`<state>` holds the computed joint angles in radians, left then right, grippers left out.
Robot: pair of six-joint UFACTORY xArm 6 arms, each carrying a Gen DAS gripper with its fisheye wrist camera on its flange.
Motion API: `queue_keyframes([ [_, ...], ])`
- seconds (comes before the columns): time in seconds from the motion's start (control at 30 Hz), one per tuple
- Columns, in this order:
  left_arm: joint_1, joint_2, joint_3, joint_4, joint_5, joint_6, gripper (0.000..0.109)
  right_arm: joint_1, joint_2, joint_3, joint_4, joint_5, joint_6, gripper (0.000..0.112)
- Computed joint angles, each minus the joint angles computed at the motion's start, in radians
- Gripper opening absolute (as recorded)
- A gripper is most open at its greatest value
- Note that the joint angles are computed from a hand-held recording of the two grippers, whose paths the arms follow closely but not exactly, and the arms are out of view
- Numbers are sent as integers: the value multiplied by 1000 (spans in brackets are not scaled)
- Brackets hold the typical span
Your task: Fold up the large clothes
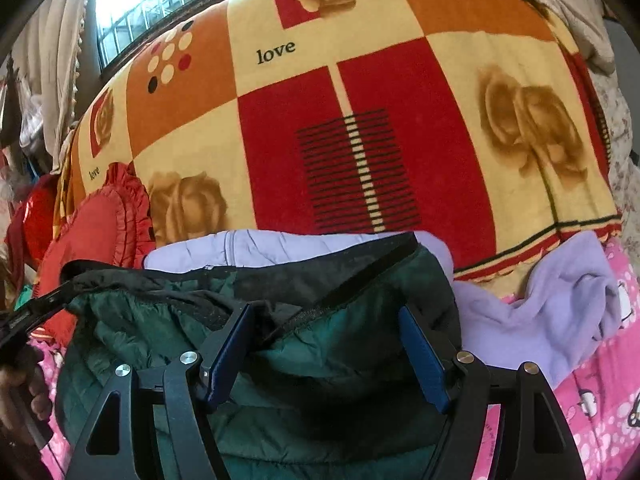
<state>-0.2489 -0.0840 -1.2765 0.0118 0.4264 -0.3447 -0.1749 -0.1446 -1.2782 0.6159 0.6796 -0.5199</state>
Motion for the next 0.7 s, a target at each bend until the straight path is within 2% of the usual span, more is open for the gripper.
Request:
queue_keyframes([
  [0.07, -9, 19, -16, 13, -9, 6, 80, -9, -20, 18, 96, -5, -88, 72],
  [0.13, -17, 48, -34, 35, -18, 6, 80, -13, -31, 19, 188, 29, -184, 72],
  [0.2, -16, 90, -74, 78, 19, -37, 80, -30, -12, -21, 272, 170, -293, 72],
  [0.23, -14, 115, -100, 104, 49, -70, 80, -21, 2, -34, 258, 215, -311, 72],
  [0.27, -11, 132, -118, 117, 73, -87, 80, -4, 14, -42, 203, 218, -306, 72],
  [0.33, -6, 169, -150, 109, 132, -92, 80, 45, 31, -33, 54, 126, -246, 72],
  [0.43, -3, 174, -119, 71, 139, -93, 80, 66, 107, -57, -150, 61, -55, 72],
  [0.53, -8, 161, -65, 89, 89, -125, 80, 42, 153, -74, -129, 94, -33, 72],
  [0.63, -22, 155, -34, 204, 65, -214, 81, 35, 155, -52, -126, 79, -71, 73],
  [0.7, -34, 161, -24, 285, 66, -271, 81, 13, 175, -70, -81, 120, -97, 73],
])
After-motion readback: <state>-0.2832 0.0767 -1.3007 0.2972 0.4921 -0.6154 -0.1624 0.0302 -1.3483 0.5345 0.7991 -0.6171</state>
